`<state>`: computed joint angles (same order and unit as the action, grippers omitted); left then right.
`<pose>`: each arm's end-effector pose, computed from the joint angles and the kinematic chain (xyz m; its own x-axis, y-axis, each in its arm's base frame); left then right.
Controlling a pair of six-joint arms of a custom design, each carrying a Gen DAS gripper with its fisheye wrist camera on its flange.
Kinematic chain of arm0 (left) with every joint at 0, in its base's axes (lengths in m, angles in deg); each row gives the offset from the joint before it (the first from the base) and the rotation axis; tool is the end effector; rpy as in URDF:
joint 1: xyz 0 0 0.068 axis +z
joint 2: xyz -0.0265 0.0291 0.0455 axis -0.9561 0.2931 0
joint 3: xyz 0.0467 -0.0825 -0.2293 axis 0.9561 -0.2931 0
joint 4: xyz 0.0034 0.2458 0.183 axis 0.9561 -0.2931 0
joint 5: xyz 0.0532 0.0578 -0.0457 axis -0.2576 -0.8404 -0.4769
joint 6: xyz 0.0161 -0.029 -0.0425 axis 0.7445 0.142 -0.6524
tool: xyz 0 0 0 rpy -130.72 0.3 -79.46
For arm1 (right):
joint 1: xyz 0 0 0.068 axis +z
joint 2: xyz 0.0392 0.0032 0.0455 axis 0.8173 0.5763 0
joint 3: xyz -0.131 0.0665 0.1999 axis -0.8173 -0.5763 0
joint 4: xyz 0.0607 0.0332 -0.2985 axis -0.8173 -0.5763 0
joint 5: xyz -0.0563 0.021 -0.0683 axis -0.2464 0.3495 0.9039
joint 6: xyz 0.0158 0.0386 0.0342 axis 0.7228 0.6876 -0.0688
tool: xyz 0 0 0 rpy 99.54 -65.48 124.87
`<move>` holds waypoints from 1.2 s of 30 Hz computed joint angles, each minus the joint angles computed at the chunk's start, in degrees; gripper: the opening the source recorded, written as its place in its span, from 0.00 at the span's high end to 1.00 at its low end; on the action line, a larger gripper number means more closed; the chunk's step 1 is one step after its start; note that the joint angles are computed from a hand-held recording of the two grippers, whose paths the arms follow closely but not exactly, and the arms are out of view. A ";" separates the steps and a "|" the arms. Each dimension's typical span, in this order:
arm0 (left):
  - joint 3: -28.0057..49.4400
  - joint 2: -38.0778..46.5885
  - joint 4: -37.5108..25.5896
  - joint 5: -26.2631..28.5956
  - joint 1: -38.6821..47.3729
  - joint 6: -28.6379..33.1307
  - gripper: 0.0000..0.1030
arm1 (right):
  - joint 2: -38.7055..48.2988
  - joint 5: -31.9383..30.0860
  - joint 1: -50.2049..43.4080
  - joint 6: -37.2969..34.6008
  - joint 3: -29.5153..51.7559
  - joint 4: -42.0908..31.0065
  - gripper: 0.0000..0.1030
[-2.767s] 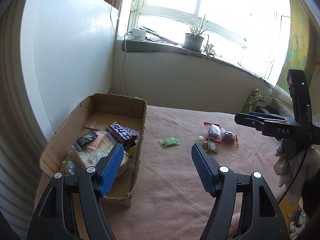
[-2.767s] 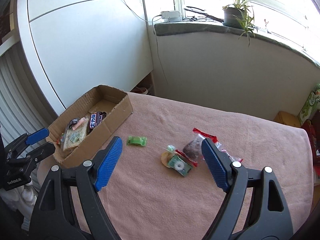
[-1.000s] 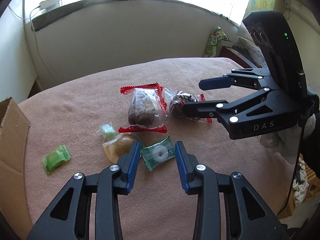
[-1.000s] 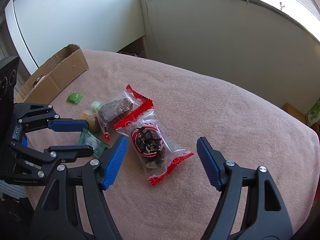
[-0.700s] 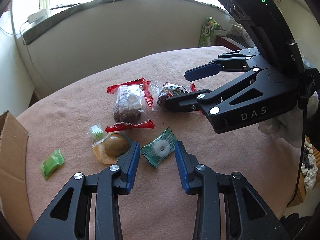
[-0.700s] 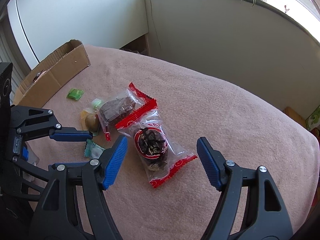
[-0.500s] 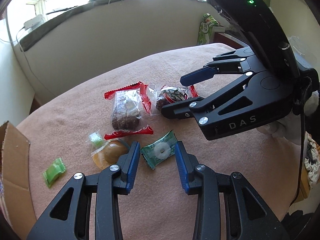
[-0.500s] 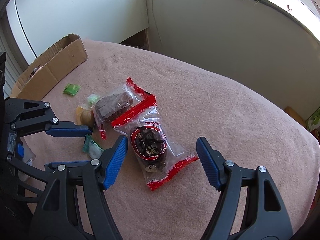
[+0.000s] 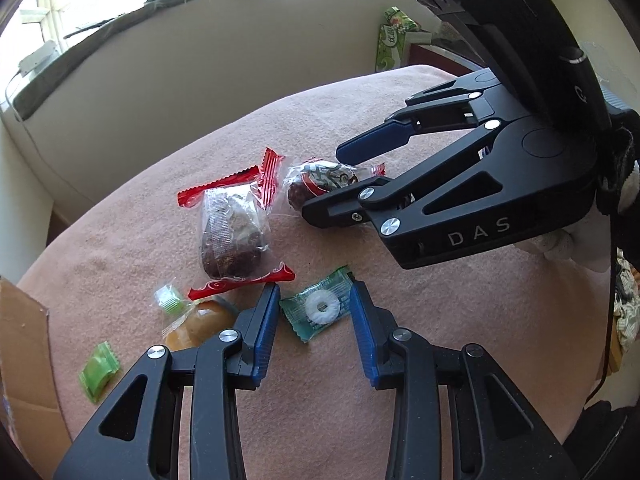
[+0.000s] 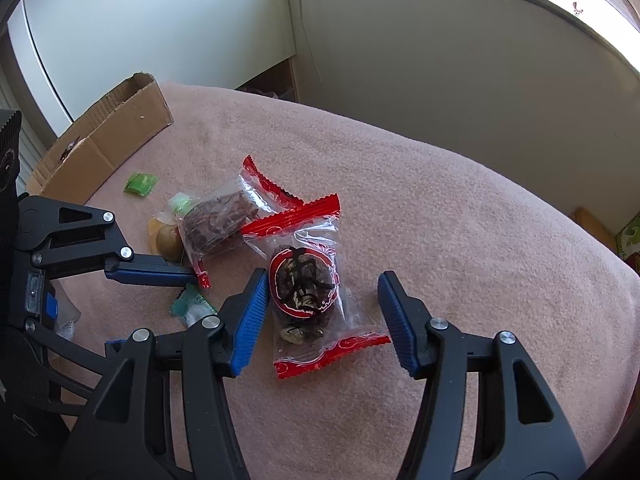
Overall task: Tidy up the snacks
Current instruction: 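Grasp the green mint packet with the left tool while the right tool grasps a red-trimmed pastry bag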
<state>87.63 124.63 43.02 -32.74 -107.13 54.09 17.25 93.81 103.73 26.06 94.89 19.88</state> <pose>0.1860 -0.1334 0.2117 -0.4887 0.6503 -0.5816 0.7895 0.6133 0.0224 0.2081 0.2265 0.1953 -0.7880 -0.2339 -0.5696 -0.3336 0.9397 0.0757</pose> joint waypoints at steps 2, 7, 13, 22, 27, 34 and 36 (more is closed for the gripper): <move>0.14 1.46 1.80 -1.10 -1.51 -1.75 0.61 | -0.31 -0.22 -0.21 0.18 -0.39 0.20 0.43; -0.59 1.35 2.57 -1.84 -2.87 -1.36 0.54 | -0.97 -0.34 -0.43 0.48 -1.01 0.12 0.43; -1.25 0.44 2.50 -1.23 -1.69 -1.58 0.54 | 0.17 0.93 0.45 1.04 -0.36 0.00 0.43; -3.59 -2.19 2.89 0.41 -0.70 -0.62 0.59 | 0.81 1.58 0.84 1.60 0.10 -0.18 0.43; -3.34 -1.72 1.70 4.73 2.67 -0.85 0.59 | 1.44 1.89 1.05 1.79 0.41 -0.20 0.45; -6.17 -7.27 0.17 3.31 2.89 -1.04 0.60 | 1.43 3.64 1.73 2.42 0.51 -0.95 0.57; -6.38 -8.20 -1.01 5.28 5.39 -0.05 0.60 | 0.85 3.72 1.84 2.63 0.26 -1.10 0.59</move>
<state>81.25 116.43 42.01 -27.46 -101.74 54.03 18.10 97.52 105.57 28.70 95.15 18.78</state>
